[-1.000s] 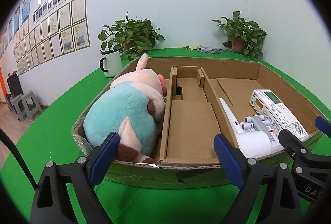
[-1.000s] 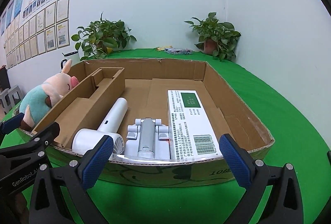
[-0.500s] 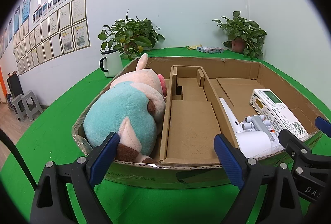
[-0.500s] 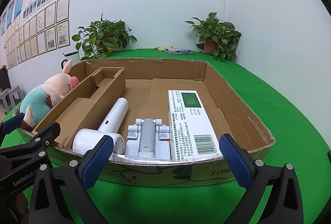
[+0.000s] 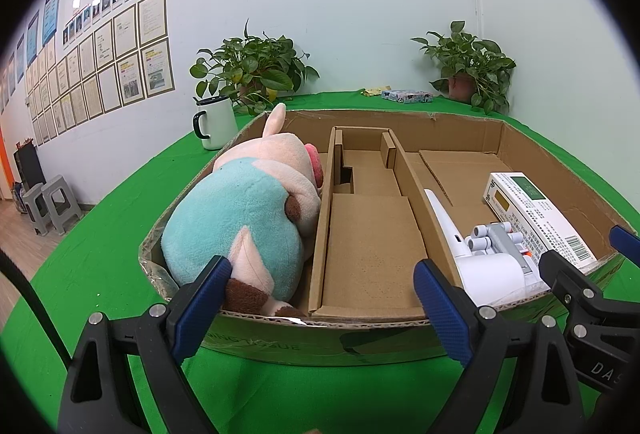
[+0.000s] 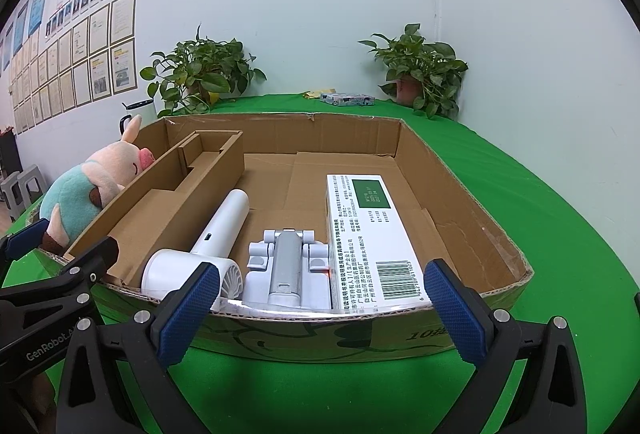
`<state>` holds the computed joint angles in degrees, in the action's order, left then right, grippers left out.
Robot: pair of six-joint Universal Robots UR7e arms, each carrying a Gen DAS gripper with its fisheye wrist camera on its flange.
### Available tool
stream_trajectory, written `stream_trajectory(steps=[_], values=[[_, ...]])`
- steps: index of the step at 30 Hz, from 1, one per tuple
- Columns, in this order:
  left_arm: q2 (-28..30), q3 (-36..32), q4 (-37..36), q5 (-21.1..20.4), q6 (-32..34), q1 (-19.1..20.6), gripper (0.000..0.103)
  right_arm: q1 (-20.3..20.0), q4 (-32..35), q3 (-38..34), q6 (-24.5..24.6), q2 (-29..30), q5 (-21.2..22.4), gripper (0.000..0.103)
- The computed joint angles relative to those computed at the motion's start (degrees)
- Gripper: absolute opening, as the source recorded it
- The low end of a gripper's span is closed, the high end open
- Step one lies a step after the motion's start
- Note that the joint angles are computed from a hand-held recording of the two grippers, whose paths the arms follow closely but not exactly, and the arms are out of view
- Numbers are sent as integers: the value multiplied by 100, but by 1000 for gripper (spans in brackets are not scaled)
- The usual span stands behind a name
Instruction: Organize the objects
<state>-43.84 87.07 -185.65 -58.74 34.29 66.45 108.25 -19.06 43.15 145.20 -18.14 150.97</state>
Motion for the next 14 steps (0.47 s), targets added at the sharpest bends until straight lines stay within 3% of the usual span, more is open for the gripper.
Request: stream_trajectory(steps=[14], values=[[-6,24,-26,25,13,-6,92,7,-7,-3,-3,4,13,103]])
